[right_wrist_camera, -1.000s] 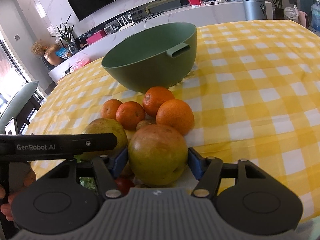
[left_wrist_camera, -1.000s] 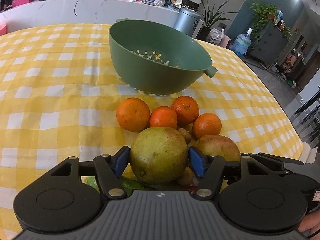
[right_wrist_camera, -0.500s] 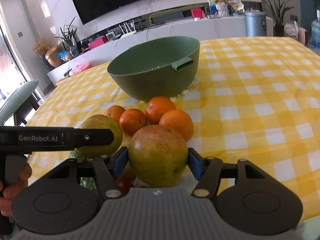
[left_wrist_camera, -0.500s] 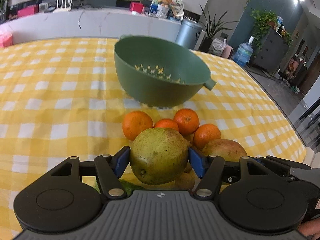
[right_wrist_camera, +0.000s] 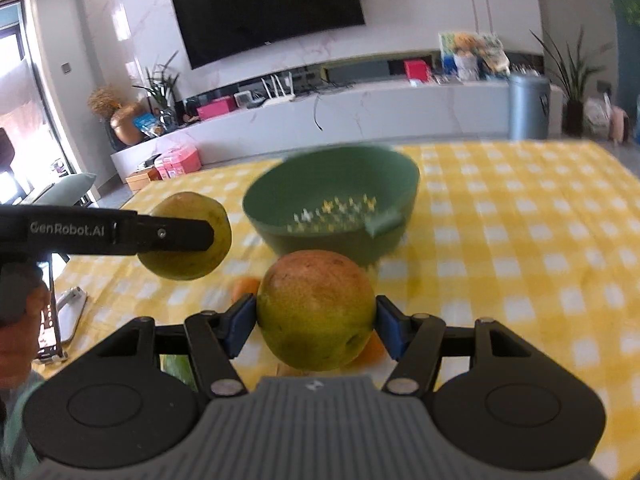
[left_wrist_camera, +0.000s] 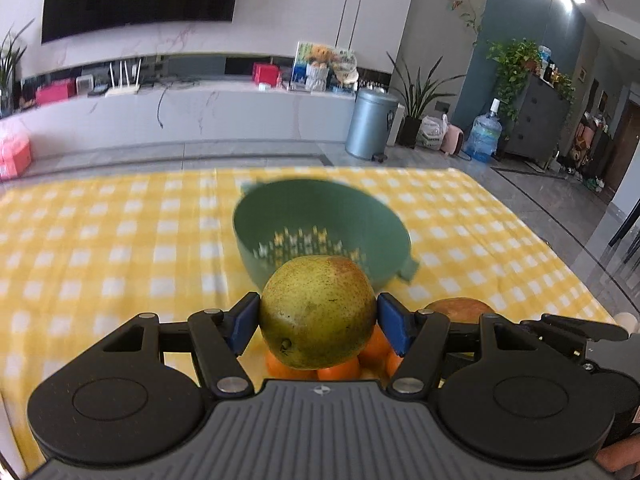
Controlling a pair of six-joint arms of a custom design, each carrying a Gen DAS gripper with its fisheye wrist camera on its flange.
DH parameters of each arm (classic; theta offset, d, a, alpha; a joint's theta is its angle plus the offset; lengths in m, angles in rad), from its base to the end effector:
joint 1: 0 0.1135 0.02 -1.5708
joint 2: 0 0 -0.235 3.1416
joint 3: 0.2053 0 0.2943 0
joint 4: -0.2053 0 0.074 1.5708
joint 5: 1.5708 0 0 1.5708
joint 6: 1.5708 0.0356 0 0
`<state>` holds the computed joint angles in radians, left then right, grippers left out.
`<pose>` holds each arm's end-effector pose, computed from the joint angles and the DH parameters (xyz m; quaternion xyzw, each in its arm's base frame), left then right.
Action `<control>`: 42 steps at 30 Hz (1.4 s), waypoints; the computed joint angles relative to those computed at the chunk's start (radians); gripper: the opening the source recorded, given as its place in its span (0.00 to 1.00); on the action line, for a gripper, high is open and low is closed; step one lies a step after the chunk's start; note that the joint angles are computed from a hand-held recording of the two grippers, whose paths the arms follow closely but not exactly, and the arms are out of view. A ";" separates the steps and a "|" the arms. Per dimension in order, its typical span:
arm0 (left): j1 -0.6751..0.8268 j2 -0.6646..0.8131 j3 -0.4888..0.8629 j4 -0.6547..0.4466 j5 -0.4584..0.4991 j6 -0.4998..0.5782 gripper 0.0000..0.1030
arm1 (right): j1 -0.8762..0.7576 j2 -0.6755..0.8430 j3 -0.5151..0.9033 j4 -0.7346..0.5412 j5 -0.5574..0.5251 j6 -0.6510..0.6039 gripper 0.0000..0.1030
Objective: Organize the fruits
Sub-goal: 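Carry both pears over the green colander bowl and lower them inside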
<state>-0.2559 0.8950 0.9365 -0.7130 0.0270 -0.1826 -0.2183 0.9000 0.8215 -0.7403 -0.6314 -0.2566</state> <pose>0.2360 -0.0627 0.3006 0.0389 0.8997 -0.1064 0.4216 0.2350 -0.0306 0.2598 -0.1309 0.8818 0.1986 0.4072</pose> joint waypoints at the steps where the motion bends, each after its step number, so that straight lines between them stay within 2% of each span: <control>1: 0.008 0.029 0.024 0.009 0.001 0.008 0.71 | 0.010 0.025 0.025 0.014 0.005 -0.004 0.59; 8: 0.048 0.240 0.159 0.095 0.038 0.054 0.71 | 0.099 0.281 0.247 0.090 0.056 -0.047 0.59; 13: 0.087 0.416 0.272 0.100 0.079 0.094 0.71 | 0.163 0.491 0.423 0.082 0.118 -0.109 0.59; 18: 0.074 0.501 0.307 0.100 0.017 0.197 0.71 | 0.206 0.699 0.604 -0.003 0.165 -0.184 0.59; 27: 0.092 0.614 0.364 0.057 0.076 0.223 0.71 | 0.223 0.959 0.886 -0.212 0.176 -0.286 0.59; 38: 0.093 0.650 0.381 0.055 0.075 0.229 0.71 | 0.255 1.056 0.997 -0.325 0.227 -0.377 0.59; 42: 0.077 0.651 0.376 0.061 0.033 0.245 0.71 | 0.272 1.086 1.046 -0.358 0.267 -0.424 0.59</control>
<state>-0.1790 1.5463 1.3125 -0.6523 0.0604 0.0627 0.0534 1.9861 1.8671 -1.0985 -0.3647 -0.6803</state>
